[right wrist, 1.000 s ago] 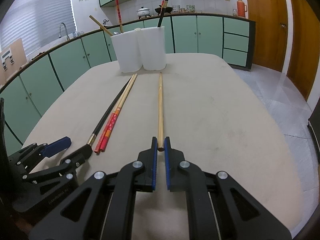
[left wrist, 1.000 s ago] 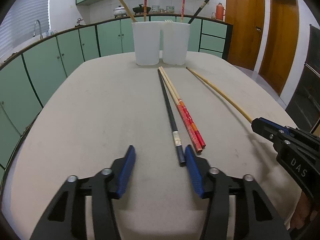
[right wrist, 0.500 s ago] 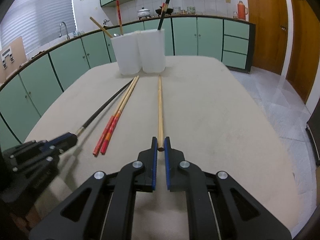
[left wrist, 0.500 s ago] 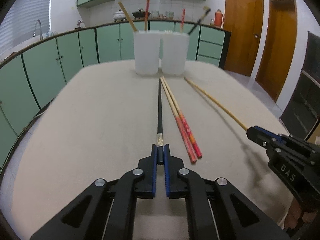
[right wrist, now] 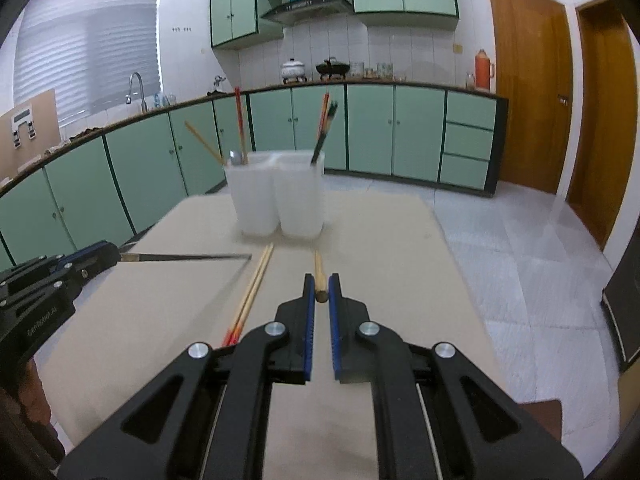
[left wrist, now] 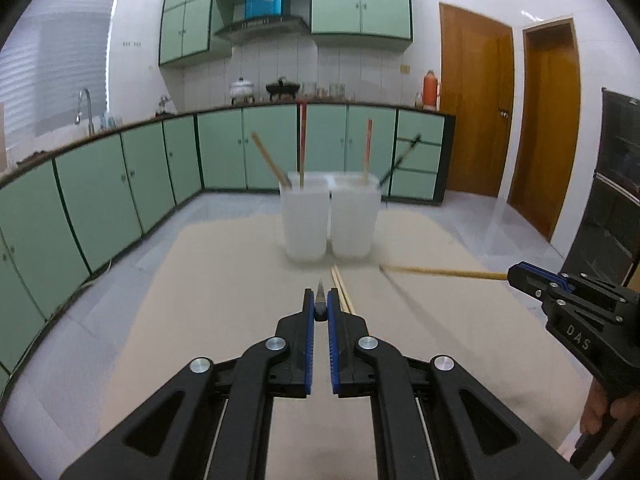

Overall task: Organize utensils
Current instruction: 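Carry both chopsticks over the white holder and open both tools to drop them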

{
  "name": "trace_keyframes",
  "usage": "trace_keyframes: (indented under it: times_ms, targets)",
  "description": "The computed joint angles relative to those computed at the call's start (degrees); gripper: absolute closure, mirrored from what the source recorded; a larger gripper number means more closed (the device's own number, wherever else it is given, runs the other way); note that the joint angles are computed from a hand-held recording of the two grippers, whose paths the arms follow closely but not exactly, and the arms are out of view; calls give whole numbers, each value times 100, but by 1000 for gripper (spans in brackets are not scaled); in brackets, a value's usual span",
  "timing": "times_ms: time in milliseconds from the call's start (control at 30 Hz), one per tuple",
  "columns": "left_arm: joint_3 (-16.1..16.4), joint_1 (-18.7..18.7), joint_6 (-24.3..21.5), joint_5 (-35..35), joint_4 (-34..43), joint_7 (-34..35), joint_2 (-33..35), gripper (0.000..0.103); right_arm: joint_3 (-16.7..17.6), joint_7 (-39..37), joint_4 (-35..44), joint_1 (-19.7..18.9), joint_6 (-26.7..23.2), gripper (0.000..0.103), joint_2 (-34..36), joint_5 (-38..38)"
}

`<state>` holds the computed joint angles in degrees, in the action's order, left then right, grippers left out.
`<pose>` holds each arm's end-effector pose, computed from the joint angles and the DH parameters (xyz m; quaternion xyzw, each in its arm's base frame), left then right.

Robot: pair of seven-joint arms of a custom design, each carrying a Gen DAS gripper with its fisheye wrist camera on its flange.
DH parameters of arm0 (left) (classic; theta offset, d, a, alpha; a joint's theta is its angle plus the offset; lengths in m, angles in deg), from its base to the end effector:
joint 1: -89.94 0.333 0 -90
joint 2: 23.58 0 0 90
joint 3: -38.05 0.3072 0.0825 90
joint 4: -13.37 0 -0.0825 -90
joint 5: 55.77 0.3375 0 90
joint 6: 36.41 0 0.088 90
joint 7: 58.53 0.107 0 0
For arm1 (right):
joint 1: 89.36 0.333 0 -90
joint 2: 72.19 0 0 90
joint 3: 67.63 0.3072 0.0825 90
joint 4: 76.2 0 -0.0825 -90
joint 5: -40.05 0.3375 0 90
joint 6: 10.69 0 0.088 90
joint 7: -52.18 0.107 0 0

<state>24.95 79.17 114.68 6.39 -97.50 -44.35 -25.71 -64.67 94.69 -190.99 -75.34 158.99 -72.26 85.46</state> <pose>0.4932 -0.2449 0.5795 -0.6451 0.5743 -0.3402 0.3718 0.5428 0.1156 0.5665 -0.7308 0.4783 -0.2522 0.4166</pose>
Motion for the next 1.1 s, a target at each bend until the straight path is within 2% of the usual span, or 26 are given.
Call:
trace_keyframes:
  times_ms: [233,433,933,1100]
  targets:
    - [170,52,200,-44,695,382,348,97,29,304,987,-180,-493,97,397,-400]
    - [349,15,342,-322,1210,726,636,97,125,683,2124,-450,-1230,97,906,-706]
    - [533,11,857,-1113,1653,1630,723,97,421,647,4478,-799,-2875,97,1771,-833]
    - [613,-42,904,-1088,2192,1877,957,97,506,967,5797,-808,-3350,97,2407,-1025]
